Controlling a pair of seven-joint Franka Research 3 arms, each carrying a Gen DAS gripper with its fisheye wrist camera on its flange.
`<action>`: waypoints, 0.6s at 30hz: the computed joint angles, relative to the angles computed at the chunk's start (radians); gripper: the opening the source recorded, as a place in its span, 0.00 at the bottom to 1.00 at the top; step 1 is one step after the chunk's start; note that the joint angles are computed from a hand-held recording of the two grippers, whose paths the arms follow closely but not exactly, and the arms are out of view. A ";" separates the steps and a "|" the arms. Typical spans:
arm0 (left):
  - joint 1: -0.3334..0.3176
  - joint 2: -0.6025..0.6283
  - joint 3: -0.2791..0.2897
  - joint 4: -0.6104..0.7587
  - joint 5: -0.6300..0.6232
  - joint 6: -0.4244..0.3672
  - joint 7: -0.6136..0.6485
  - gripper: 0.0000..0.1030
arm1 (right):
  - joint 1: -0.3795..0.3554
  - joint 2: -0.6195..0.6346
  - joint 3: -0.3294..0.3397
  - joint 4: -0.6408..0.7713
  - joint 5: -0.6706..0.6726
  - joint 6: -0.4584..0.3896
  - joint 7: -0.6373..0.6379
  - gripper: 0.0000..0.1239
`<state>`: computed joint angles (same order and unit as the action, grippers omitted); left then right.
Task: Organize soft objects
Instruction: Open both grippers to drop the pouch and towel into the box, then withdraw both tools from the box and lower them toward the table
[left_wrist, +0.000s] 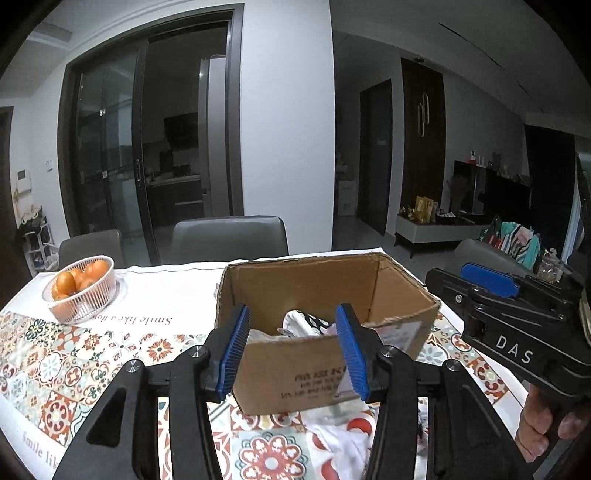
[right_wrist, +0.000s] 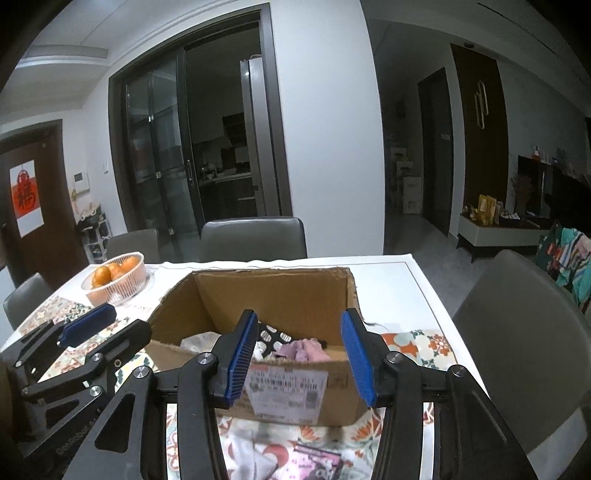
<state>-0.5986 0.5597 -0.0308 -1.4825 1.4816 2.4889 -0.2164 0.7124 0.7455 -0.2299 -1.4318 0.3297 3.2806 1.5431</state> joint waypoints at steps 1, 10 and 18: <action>-0.003 -0.003 -0.002 -0.003 -0.003 -0.003 0.000 0.46 | 0.006 -0.012 -0.004 -0.022 0.002 0.011 -0.001 0.39; -0.017 -0.035 -0.027 -0.064 0.000 -0.024 -0.026 0.46 | 0.064 -0.104 -0.033 -0.197 0.096 0.097 -0.077 0.39; -0.033 -0.033 -0.044 -0.077 0.012 -0.047 -0.044 0.46 | 0.124 -0.135 -0.081 -0.266 0.247 0.131 -0.162 0.44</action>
<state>-0.6316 0.5269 -0.0752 -1.5593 1.4937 2.4417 -0.2600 0.8361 0.6102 -0.3107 -1.6975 0.5764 3.4119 1.3807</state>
